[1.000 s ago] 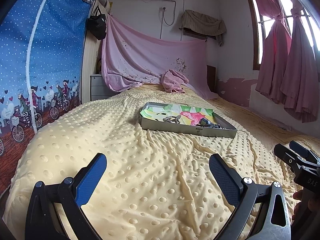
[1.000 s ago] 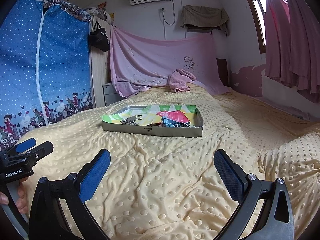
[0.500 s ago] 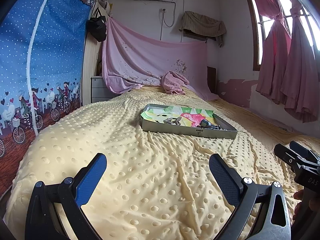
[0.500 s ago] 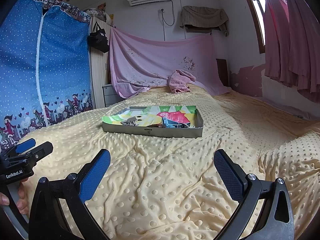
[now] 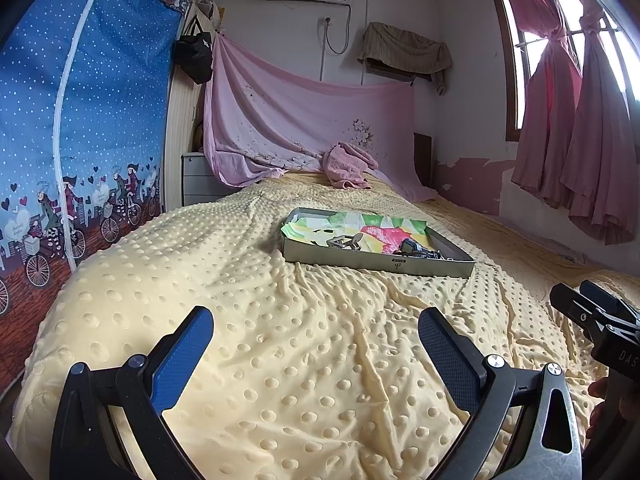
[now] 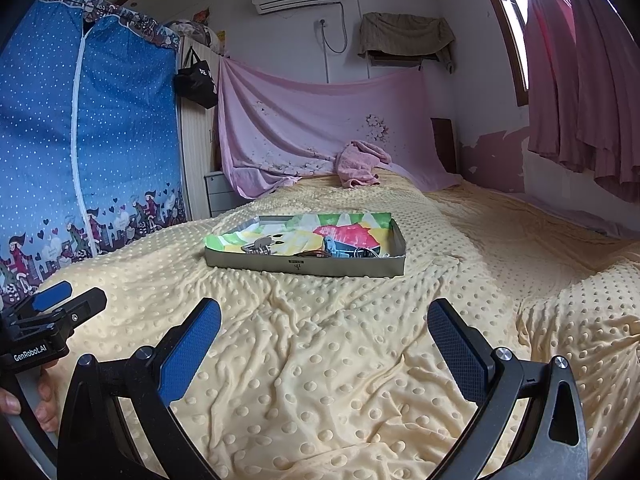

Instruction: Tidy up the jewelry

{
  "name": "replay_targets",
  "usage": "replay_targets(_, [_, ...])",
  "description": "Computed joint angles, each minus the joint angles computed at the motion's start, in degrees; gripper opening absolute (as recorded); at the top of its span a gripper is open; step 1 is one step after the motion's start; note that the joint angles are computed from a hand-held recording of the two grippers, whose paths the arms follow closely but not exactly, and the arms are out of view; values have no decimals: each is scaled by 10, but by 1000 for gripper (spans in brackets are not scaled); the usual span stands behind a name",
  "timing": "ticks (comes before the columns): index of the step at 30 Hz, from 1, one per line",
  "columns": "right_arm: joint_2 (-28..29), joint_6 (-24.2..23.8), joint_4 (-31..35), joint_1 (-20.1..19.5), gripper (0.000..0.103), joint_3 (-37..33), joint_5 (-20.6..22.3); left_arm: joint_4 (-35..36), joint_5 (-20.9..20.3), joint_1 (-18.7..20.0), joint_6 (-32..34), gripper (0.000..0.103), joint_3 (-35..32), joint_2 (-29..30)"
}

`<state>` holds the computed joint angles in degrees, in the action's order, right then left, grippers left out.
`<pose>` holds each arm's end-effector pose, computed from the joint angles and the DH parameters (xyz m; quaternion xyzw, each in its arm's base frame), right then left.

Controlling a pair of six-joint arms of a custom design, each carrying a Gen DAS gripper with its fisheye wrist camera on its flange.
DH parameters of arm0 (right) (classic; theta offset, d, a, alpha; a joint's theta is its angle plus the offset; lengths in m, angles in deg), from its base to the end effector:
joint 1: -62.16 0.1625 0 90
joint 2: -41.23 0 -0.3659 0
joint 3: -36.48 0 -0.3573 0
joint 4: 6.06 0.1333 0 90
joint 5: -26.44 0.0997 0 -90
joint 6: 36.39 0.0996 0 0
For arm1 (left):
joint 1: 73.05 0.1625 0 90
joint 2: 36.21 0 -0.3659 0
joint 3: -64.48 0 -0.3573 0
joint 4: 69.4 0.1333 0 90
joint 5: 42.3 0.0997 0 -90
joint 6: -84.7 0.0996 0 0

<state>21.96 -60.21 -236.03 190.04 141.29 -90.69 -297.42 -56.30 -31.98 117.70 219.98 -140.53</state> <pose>0.3784 -0.3433 -0.0434 0.3512 -0.7972 0.4668 0.1526 0.0282 -0.2805 0.3369 0.0557 0.7096 -0.5984 0.3678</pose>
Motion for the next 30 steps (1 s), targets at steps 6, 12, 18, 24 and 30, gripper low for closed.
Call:
replay_targets(6, [0,2,0,-1,102,-1,2,-6,1,0,3,103,-1,3])
replay_targets(12, [1,3,0,0,102,-1,1,-5,2,-2,3,103,0,2])
replay_targets(18, [1,3,-1,0,102,0,2,-8,2,-2,6,103,0,3])
replay_targets(24, [0,5,0,-1,102,0,3,-6,2,-1,3,103,0,3])
replay_targets(30, [0,4,-1,-1,102,0,3,11,8,-6,-6,103,1,-7])
